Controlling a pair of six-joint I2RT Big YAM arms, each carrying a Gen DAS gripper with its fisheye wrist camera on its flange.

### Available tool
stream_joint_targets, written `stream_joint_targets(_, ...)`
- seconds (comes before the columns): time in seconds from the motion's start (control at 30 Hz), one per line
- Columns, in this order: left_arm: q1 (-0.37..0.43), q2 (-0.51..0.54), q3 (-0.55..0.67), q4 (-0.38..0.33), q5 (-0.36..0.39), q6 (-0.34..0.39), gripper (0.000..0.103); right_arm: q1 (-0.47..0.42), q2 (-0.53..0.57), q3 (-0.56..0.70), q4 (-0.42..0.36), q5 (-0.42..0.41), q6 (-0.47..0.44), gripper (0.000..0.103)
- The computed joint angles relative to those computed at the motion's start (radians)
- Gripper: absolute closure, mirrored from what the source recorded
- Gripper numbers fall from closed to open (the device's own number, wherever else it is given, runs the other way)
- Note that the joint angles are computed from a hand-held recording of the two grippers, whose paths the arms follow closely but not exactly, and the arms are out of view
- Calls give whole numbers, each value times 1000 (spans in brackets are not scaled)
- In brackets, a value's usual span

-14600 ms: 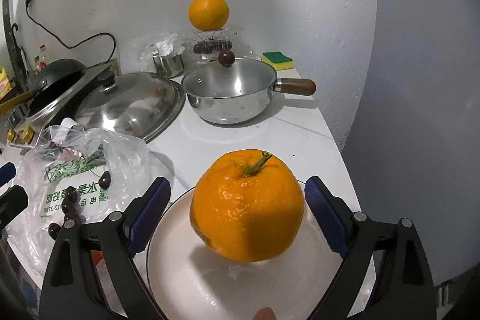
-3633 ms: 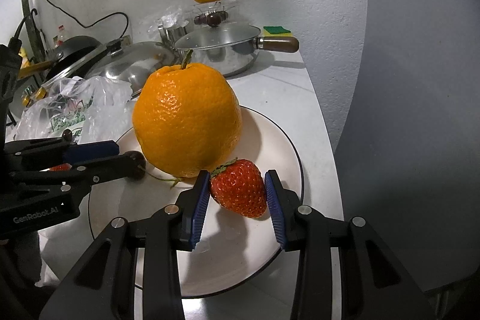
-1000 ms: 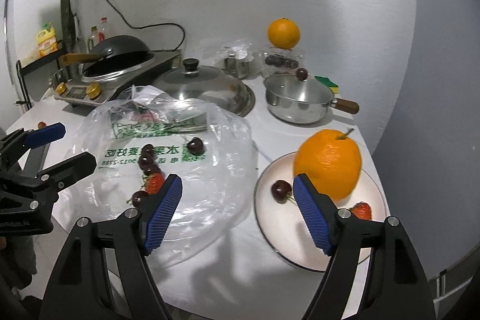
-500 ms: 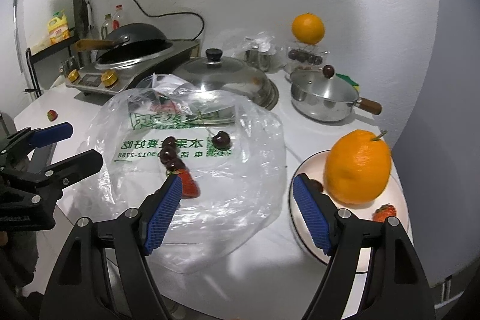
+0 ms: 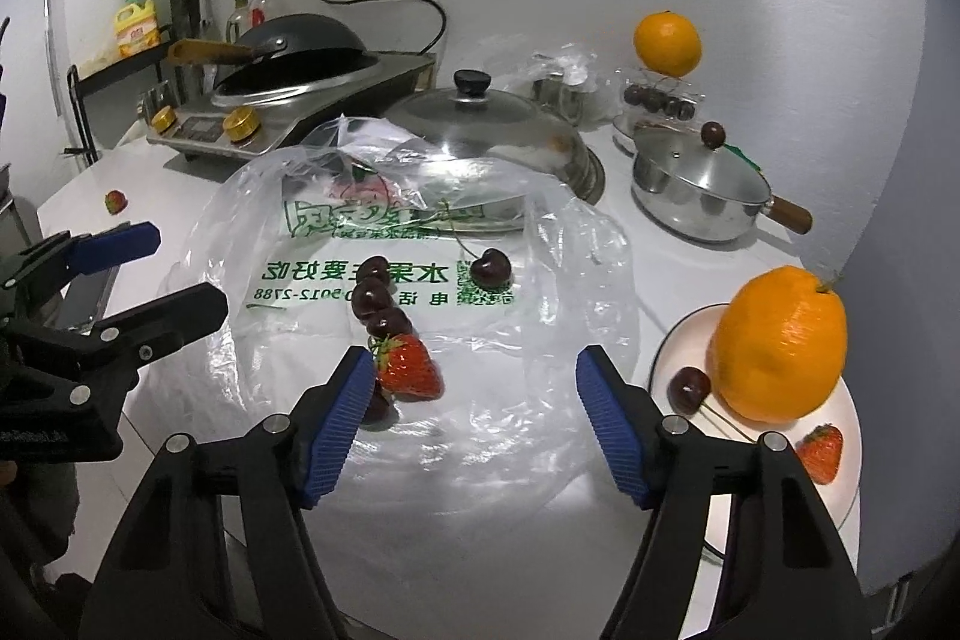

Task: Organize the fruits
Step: 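Close the right gripper on a red strawberry in the bag and lift it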

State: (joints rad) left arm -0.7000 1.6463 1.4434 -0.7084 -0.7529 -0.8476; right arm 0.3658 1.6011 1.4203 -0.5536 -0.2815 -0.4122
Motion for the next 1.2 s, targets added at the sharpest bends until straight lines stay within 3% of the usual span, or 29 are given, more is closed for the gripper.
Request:
stream_joint_targets(0.37, 24, 17, -3, -4, 18, 0, 9, 21, 56, 40, -27, 9, -10, 35)
stream_joint_targets(1.2, 66, 32, -29, 30, 90, -9, 9, 69, 172, 149, -131, -8, -47, 55)
